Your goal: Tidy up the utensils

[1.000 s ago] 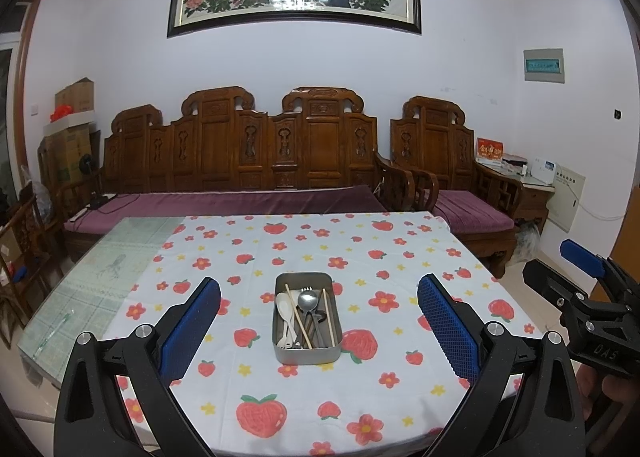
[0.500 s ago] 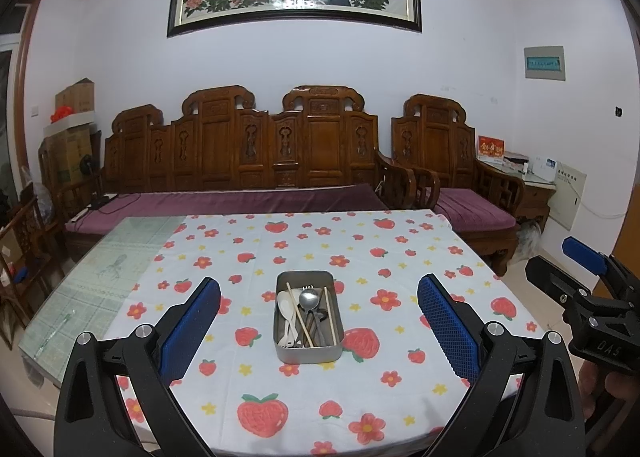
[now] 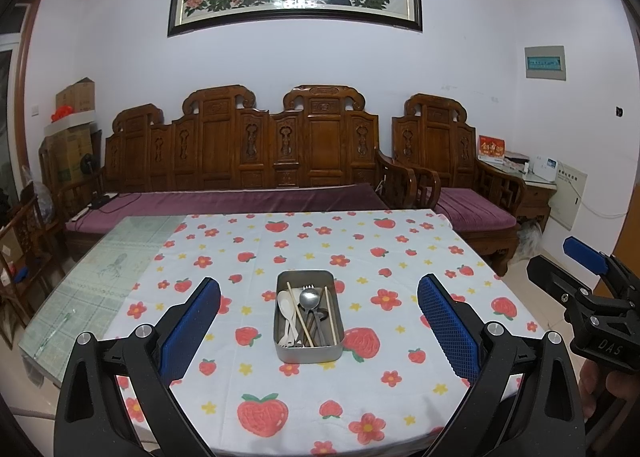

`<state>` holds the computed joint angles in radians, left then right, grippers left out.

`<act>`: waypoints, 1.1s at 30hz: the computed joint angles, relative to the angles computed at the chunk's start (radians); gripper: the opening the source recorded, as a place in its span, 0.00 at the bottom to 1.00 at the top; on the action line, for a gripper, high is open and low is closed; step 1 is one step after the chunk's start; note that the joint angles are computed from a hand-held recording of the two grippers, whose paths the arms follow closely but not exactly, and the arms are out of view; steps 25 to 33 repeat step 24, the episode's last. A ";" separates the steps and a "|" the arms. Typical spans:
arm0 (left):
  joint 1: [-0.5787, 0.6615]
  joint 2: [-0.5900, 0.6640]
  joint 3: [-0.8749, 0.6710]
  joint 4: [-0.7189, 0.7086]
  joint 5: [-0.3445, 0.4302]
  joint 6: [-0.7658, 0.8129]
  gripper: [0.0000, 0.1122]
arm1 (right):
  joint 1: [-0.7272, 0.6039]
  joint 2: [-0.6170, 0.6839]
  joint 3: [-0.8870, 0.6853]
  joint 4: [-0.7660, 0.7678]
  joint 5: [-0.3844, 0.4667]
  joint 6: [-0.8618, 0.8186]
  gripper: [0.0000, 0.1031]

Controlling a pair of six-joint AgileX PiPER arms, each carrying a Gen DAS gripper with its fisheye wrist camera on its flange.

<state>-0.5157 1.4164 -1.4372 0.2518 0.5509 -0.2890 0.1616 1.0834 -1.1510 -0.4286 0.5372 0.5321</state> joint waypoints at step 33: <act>-0.001 -0.001 0.004 0.003 -0.003 -0.003 0.85 | -0.004 -0.002 -0.002 0.010 0.001 -0.010 0.97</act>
